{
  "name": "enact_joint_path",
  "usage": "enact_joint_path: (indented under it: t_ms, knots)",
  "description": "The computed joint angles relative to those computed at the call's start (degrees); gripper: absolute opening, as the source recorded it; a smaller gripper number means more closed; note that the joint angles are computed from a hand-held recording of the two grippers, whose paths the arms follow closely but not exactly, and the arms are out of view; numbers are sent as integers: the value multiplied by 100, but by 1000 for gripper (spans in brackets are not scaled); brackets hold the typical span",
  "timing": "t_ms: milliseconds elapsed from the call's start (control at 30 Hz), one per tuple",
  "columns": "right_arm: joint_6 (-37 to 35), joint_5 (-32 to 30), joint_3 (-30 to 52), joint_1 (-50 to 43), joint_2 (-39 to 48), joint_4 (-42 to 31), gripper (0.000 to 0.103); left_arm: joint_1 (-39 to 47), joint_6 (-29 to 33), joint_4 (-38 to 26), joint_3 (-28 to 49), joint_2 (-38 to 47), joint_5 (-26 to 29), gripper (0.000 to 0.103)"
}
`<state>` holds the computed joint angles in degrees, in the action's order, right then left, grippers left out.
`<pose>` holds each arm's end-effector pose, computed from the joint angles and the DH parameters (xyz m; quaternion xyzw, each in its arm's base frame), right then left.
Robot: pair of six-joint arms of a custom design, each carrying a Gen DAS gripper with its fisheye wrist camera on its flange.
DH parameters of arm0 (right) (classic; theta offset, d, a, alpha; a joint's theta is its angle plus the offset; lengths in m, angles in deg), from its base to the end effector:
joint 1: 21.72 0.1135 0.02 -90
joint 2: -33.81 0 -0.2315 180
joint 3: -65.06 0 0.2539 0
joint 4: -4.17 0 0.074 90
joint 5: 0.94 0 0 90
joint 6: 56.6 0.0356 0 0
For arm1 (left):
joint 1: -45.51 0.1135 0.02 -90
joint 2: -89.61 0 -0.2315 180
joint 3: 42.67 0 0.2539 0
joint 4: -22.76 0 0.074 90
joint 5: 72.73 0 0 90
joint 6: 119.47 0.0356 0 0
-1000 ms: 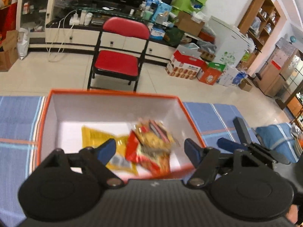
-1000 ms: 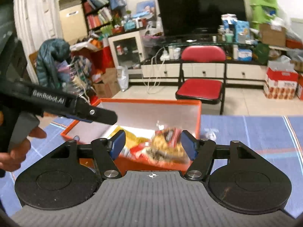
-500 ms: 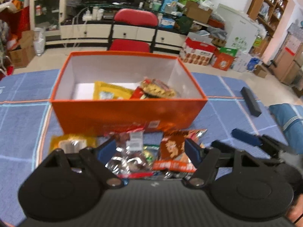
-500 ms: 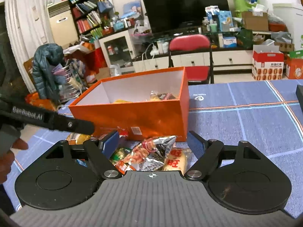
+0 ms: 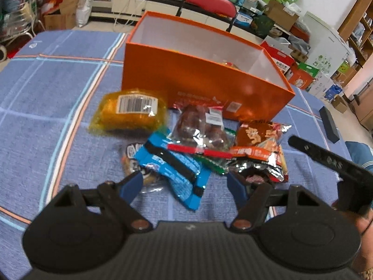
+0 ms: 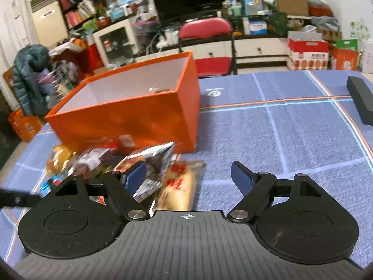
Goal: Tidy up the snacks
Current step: 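Move the right gripper toward the orange-and-silver snack bag on the cloth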
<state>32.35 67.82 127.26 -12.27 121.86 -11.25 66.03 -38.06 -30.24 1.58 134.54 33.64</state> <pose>0.3147 0.0655 0.1635 -0.1576 0.8846 0.1971 0.3921 0.1665 0.0516 0.1868 -0.1934 0.9215 -0.1025 0.3209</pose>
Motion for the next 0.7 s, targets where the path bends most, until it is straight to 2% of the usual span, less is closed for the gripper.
enact_joint_path:
  t_ms: [133, 333, 433, 567, 700]
  knots:
    - [577, -440, 234, 96, 167, 224, 70, -100, -53, 53, -67, -49, 67, 72]
    - [212, 233, 516, 922, 583, 357, 74, 145, 63, -6, -111, 16, 126, 72]
    - [84, 81, 694, 1060, 758, 106, 74, 404, 206, -141, -151, -71, 242, 72]
    - [-184, -51, 366, 1160, 344, -105, 75, 870, 460, -335, -200, -230, 394, 72]
    - [-516, -300, -89, 1245, -269, -471, 84, 1482, 750, -599, -208, -330, 648, 72]
